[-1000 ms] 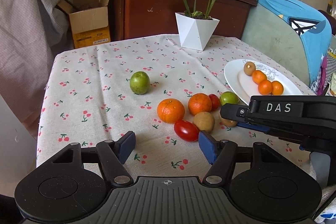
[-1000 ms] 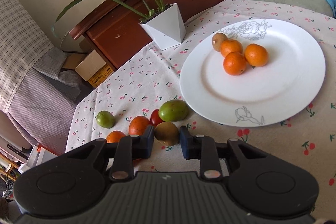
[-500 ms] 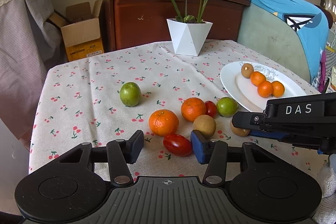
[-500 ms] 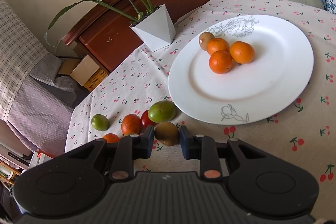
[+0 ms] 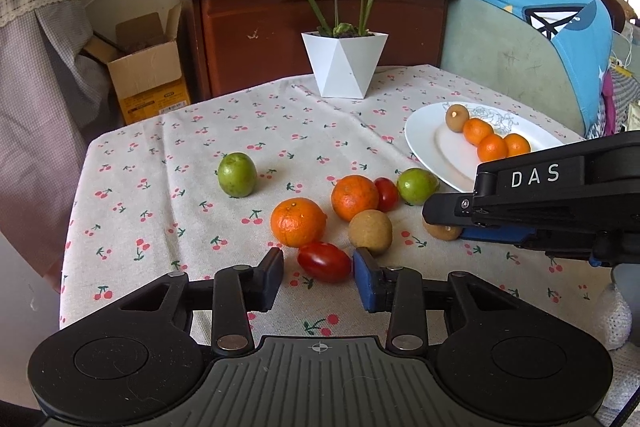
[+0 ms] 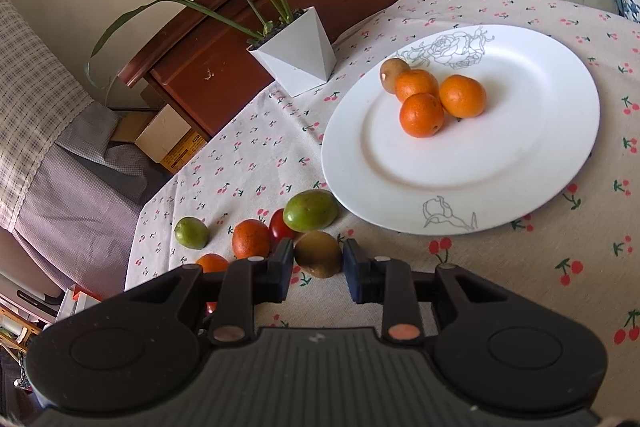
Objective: Organize fruits
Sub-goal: 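Grasp a brown kiwi with the right tool while the left tool grasps a red tomato, then carry the kiwi and tomato in both tools over the white plate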
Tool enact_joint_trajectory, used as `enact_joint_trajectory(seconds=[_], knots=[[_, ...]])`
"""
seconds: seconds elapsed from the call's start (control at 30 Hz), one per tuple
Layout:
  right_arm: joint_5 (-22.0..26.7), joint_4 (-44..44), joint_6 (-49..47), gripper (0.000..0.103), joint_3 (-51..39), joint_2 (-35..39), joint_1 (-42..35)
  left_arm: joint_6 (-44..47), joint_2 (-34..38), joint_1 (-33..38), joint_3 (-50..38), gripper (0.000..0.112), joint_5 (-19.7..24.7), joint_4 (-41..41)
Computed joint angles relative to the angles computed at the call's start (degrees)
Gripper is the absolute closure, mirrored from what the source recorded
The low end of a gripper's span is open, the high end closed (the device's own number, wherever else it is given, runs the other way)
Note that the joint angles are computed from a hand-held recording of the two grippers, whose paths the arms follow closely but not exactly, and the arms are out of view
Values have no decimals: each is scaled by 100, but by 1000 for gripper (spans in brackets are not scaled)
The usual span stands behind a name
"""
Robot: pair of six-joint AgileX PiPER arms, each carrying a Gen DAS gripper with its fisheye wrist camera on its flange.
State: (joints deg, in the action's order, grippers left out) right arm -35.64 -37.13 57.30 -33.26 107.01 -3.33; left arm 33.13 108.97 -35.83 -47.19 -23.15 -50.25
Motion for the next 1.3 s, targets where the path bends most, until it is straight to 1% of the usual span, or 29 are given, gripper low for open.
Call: enact_joint_trajectory(seconds=[0.03,0.07,0.33,0.5,0.7,0.83,1.0,1.3], knots=[[4,7,-6,75,-2,1,3,-31,-8,8,3,84,5,35],[12,29,-32,75,-3,1,15,-87,-11,23,-5,87,27,85],[152,185,-258,76,73,-134,141,-806,-147,157,58,87,285,583],[303,367,-474,76,243,-399,193,-786,-261,116,144,87,274,495],[556,551,-806,76,546,-901,221,-1053,-413,80,245,87,254,705],[628,388,-687,76,760,-1227,96,-1159,-517,37,282,87,245,746],[770,415,-818,76,982,-1554,22,-1282,-665,-17,368,87,249,809],[741,-13,-583,76,1332,-2135,-427,-1295,-915,-176,413,87,184,848]])
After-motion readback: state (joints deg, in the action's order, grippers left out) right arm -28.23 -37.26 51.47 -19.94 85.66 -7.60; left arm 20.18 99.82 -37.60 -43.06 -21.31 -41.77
